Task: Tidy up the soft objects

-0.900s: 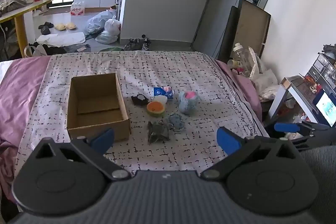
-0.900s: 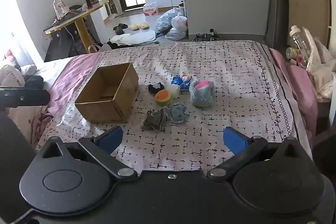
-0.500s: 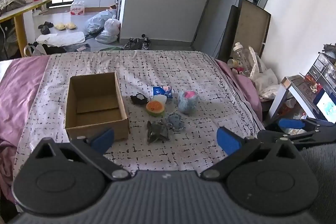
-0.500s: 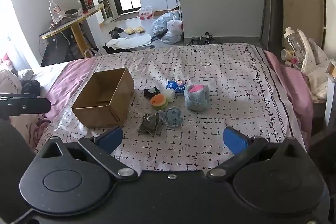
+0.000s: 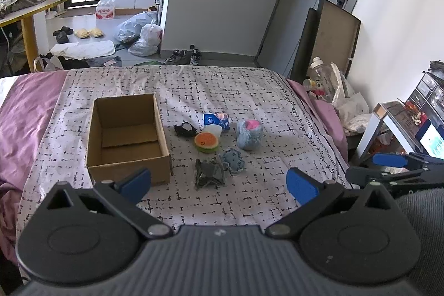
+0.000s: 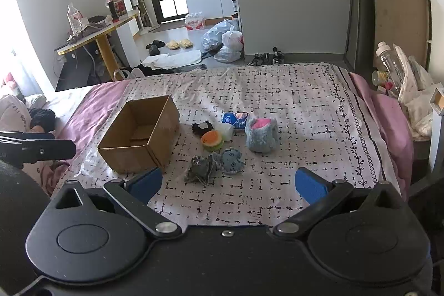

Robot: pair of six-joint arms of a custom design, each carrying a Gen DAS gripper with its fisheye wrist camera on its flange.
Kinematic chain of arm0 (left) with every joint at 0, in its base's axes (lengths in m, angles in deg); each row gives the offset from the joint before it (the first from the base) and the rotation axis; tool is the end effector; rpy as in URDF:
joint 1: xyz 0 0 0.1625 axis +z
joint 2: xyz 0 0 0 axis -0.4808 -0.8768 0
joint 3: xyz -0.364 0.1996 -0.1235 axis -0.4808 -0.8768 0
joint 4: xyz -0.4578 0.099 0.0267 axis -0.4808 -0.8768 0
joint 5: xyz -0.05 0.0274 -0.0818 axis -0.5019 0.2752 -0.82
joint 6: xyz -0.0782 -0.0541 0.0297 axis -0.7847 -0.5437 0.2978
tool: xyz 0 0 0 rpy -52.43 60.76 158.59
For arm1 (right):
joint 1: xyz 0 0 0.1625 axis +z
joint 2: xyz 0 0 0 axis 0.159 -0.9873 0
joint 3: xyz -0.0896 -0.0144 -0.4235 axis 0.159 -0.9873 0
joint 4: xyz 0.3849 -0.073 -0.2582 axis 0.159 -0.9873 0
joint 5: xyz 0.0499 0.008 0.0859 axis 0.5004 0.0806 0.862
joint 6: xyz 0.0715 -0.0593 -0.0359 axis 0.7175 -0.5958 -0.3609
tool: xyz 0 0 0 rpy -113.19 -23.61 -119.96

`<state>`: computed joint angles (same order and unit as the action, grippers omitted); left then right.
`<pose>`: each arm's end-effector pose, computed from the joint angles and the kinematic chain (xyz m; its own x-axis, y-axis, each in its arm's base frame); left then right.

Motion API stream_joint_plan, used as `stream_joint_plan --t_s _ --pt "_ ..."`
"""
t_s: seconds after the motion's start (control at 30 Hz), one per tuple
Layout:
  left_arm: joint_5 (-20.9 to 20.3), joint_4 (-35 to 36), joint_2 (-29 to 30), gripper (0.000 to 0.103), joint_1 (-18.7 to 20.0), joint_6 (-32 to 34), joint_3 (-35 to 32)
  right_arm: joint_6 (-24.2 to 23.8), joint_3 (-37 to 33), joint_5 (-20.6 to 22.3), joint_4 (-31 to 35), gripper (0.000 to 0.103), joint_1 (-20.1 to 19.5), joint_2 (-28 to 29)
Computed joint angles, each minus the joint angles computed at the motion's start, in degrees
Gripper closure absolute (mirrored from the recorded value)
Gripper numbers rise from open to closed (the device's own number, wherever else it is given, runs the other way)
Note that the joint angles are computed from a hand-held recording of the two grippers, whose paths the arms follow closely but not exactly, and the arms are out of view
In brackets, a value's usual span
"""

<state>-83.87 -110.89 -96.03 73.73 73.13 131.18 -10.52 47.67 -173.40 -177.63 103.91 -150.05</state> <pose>-0.2751 -0.5493 0.3128 -0.8169 0.2884 -0.4995 0.5279 0.7226 -0.4463 0.2976 -0.5154 0.2753 -0.7875 -0.1062 0.6071 -0.4958 0.6944 -0.5215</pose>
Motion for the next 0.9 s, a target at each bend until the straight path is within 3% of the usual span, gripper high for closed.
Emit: stream_joint_plan --t_s 0.9 --pt "2.68 -2.13 -0.48 0.000 -0.98 0.81 1.12 -1.47 0.50 -0.22 -1.58 0.000 0.65 0.66"
